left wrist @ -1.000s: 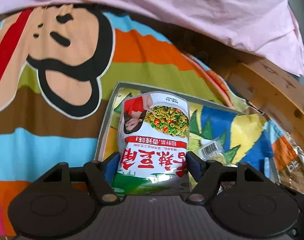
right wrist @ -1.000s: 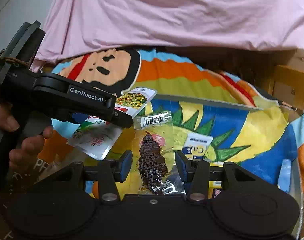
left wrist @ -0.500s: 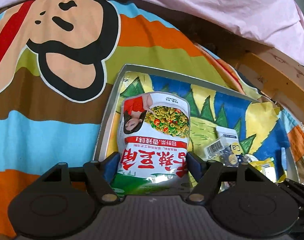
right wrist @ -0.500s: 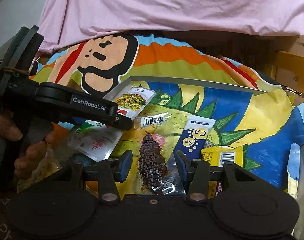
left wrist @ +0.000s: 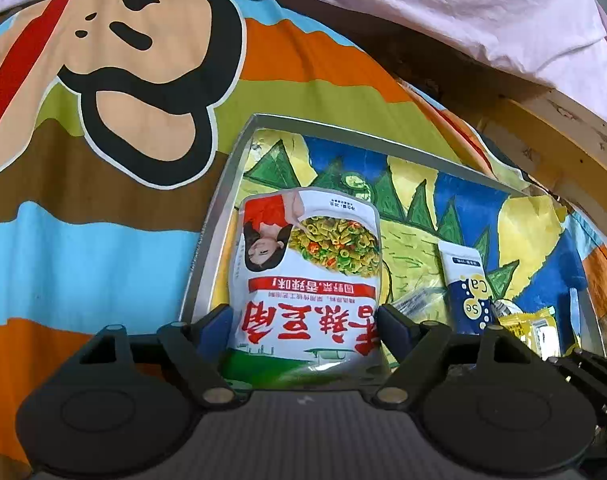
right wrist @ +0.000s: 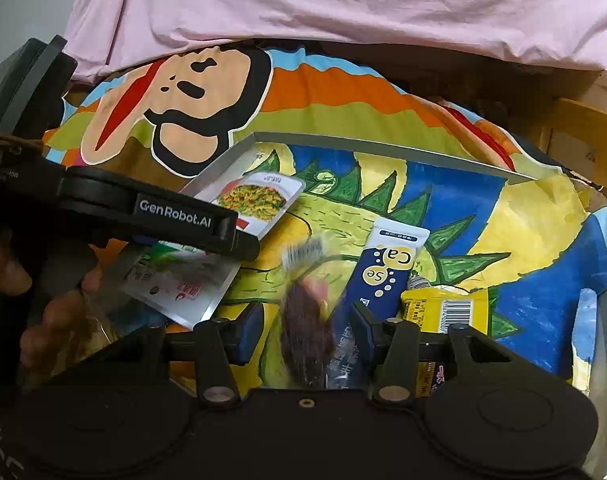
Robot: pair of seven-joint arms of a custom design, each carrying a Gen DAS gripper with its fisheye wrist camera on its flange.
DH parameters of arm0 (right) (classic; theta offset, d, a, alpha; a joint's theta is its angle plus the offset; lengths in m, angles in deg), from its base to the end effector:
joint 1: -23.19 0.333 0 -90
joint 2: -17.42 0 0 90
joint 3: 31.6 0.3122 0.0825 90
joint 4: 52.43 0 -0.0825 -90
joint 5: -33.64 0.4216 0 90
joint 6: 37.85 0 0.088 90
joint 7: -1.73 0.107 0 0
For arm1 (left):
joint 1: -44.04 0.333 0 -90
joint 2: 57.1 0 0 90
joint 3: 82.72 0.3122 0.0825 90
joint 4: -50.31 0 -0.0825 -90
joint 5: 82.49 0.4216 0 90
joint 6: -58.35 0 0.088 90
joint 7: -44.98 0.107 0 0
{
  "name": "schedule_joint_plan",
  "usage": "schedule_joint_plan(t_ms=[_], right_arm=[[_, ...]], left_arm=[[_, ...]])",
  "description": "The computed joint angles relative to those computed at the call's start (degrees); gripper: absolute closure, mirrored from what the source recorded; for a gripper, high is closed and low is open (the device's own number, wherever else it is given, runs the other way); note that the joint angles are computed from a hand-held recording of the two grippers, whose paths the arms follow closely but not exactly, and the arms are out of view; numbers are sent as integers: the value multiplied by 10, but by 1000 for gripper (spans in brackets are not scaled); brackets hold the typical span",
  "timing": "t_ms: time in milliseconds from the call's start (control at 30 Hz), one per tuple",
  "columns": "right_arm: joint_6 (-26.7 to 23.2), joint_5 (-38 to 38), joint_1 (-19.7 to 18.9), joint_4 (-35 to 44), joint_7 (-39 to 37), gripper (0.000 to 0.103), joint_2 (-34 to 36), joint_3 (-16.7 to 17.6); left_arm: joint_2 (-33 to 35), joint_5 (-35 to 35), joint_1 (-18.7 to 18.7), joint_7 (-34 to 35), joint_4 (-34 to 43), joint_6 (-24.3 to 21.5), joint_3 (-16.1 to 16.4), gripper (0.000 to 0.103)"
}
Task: Organize snacks
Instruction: 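Lower the white bag and jerky pack into the tray and open both tools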
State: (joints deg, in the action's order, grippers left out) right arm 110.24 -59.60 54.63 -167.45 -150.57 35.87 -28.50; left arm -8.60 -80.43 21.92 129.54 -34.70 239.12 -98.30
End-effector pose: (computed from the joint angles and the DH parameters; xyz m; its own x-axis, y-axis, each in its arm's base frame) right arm 0.5164 0.3764 0.2782 -0.0810 -0.9967 0.0024 -0.5693 0.0443 -0.8209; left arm 0.6562 -0.4420 0.2566 -0.4891 -0.8373 0.2443 -0.6711 0.1825 -0.7185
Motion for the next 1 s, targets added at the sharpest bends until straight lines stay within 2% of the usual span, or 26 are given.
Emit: schedule_joint_plan(t_ms=[33, 167, 300, 367, 500, 633, 833, 1000], right_arm=[[-3, 0, 1, -2, 2, 42, -2, 0], [-11, -5, 3, -14, 6, 39, -16, 3], [-27, -14, 4, -31, 19, 32, -35, 10], [-36, -14, 3, -37, 19, 31, -43, 14], [-56, -13, 4, -54, 16, 29, -64, 23], [-88, -24, 7, -80, 32, 23, -94, 35], [-143, -26, 12, -121, 57, 18, -138, 59], [-183, -22, 18, -155, 81, 13, -177, 82]], left_arm=[[-2, 0, -1, -1, -2, -2, 1, 19], [-11, 0, -3, -4, -12, -9, 4, 16], [-20, -5, 14, -2, -25, -11, -14, 11], [-26, -5, 16, -1, -32, -4, -17, 8], [-42, -3, 1, -8, -47, 9, 0, 6], [-67, -4, 1, -16, -86, 45, 2, 3], [-123, -15, -38, -30, -165, 117, 54, 1], [-181, -65, -90, -17, -249, 169, 105, 1]])
